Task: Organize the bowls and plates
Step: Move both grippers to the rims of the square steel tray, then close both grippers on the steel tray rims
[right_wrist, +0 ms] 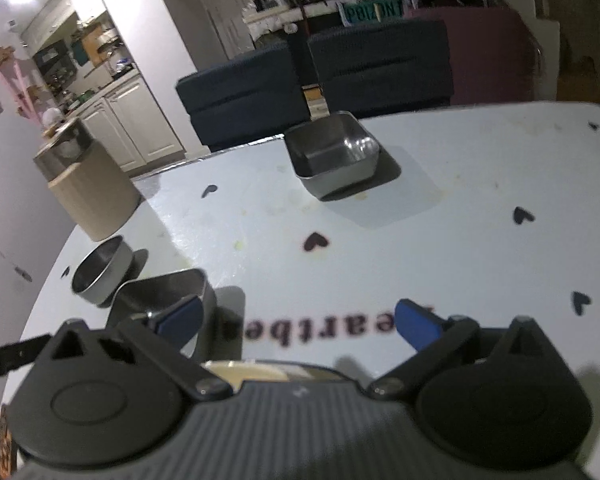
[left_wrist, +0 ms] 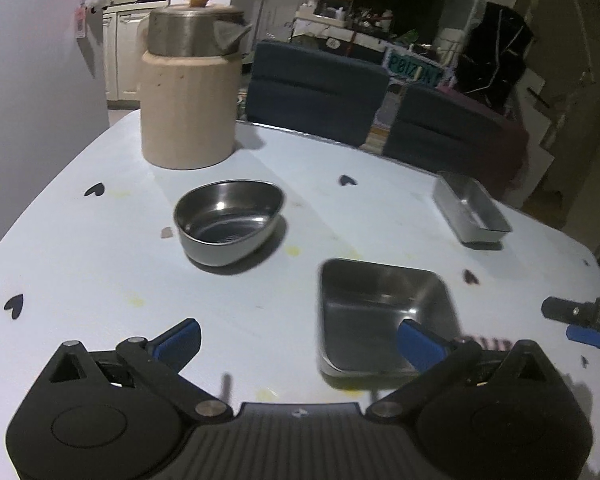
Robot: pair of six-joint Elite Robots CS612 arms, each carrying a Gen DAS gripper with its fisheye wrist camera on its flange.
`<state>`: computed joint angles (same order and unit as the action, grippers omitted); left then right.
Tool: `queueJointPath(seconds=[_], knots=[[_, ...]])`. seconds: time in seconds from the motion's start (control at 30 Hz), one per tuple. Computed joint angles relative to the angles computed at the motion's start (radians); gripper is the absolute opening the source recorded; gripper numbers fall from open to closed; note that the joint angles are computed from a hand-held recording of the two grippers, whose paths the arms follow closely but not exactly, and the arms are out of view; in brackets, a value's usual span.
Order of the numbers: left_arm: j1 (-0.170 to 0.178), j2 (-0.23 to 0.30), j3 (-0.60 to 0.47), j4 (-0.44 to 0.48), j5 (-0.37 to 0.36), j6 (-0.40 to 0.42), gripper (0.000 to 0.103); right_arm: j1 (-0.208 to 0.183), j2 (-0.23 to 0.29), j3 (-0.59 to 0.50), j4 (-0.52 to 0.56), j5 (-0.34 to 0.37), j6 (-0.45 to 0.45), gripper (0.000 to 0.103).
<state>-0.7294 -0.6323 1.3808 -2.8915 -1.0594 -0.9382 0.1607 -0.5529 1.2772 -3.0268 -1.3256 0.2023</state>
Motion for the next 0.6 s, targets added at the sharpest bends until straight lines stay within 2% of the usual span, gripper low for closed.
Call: queueJointPath(seconds=[0.1,0.17,0.23,0.43,0.5,0.6], knots=[[0.015,0.011,-0.009,0.0,-0.003,-0.016,0.101,0.003,0.035,-0.063,0.041,0.018,0.032,0.097],[0.024,0.017,-0.012,-0.017,-0.021,-0.027,0.097,0.002,0.055,-0.1,0.075,0.056,0.043,0.093],[0.035,0.026,-0.019,-0.037,-0.054,-0.033,0.086,0.001,0.067,-0.12,0.097,0.111,0.025,0.088],[0.05,0.053,-0.052,-0.064,-0.133,-0.014,0.057,0.011,0.101,-0.185,0.177,0.21,0.004,0.071],[0.053,0.061,-0.066,-0.053,-0.153,-0.009,0.051,0.016,0.105,-0.194,0.205,0.22,0.0,0.069],[0.057,0.07,-0.082,-0.033,-0.177,-0.001,0.037,0.022,0.108,-0.204,0.234,0.231,-0.024,0.057]])
